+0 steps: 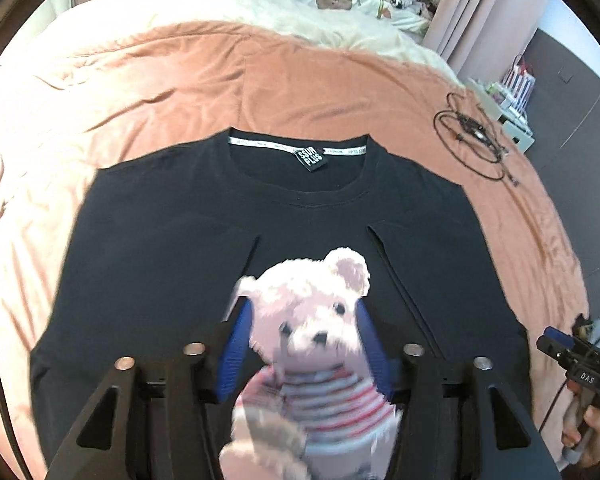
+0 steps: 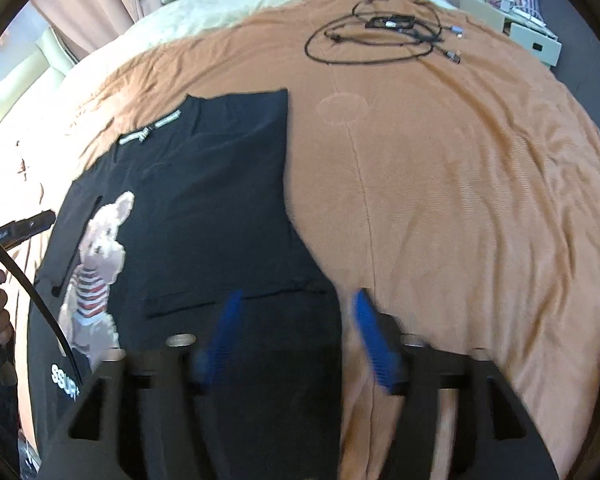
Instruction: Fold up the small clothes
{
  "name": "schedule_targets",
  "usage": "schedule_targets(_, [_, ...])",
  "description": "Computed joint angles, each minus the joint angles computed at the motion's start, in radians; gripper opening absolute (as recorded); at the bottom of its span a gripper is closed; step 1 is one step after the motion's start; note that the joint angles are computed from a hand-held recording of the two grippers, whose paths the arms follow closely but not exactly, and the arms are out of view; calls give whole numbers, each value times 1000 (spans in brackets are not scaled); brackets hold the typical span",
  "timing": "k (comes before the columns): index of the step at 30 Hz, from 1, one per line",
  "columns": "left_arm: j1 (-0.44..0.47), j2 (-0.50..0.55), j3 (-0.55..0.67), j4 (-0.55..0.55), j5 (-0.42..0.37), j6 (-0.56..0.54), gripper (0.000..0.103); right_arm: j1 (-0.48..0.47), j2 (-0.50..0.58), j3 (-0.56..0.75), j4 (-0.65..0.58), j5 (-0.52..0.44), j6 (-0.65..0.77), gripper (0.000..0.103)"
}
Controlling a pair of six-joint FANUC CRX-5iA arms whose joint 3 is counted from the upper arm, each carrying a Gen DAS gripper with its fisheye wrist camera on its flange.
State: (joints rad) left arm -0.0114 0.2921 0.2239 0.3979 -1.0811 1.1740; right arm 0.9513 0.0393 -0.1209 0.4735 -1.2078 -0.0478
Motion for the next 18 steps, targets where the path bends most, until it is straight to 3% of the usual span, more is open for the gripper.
schedule_targets(1, [11,-20,-17,8,5,-8,72,18,-9,0,16,-15,-24,83])
schedule_targets(3, [37,-70,-62,29,24,-31,92,52,-29,-7,43,-26,-66,85])
schedule_targets(5, [75,-125,-110,65,30,-68,102,91,-42,-6,72,-59,-104,95])
schedule_targets(7, [113,-174,-146,84,26,-78,103,132,-50,3,90,-100,-134,103])
schedule_targets(13, [231,-281,-219,135,-36,-128,103,252,-60,45,136,-225,-217,103])
schedule_targets(18, [344,-368,-300,208,-96,-233,103,344,-65,79,162,-312,-284,103])
